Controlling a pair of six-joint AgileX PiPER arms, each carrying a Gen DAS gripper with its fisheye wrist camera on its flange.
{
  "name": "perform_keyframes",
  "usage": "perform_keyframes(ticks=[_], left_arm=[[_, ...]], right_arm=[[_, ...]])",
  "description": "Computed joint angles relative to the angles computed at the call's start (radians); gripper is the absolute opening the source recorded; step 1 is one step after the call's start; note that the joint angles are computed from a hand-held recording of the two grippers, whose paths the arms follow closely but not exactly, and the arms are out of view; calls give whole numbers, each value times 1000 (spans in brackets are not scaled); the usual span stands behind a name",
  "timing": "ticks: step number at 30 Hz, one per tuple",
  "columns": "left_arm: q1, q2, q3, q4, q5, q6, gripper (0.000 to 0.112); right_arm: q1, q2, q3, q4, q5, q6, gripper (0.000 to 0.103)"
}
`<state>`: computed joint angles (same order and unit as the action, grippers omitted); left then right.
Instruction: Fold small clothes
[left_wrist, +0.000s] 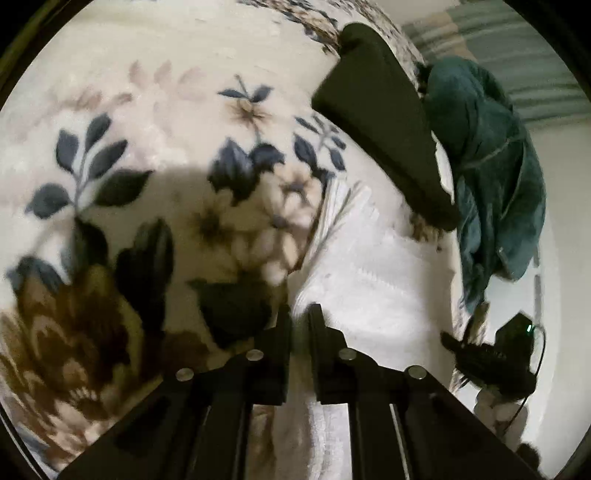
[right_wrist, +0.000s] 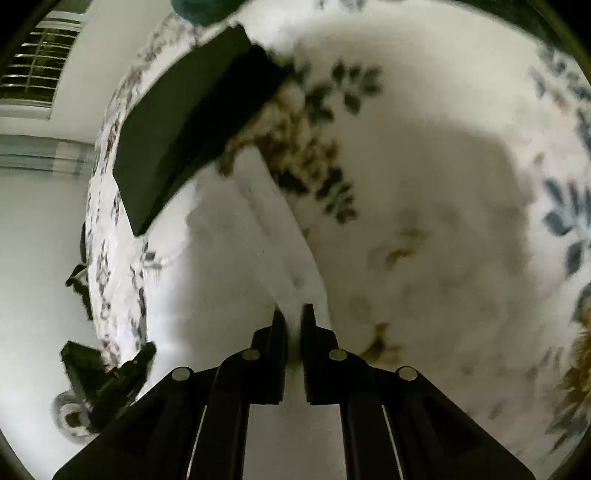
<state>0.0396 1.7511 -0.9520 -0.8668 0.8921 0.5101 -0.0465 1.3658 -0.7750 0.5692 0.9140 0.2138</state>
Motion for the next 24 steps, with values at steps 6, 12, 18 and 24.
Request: perform_keyframes(ticks=[6, 12, 18, 24], left_arm=[[9, -66, -40, 47, 104, -72, 30], [-87, -204, 128, 106, 44, -134, 35], [-247, -280, 168, 272, -79, -352, 17], [-328, -261, 135, 374, -116, -449, 17]], right_arm=[[1, 62, -94, 7, 121, -56, 32], [-46, -36, 7, 63, 230, -116, 55], [114, -131, 108, 25, 103, -22, 27], [149, -113, 80, -10, 96, 18, 25]])
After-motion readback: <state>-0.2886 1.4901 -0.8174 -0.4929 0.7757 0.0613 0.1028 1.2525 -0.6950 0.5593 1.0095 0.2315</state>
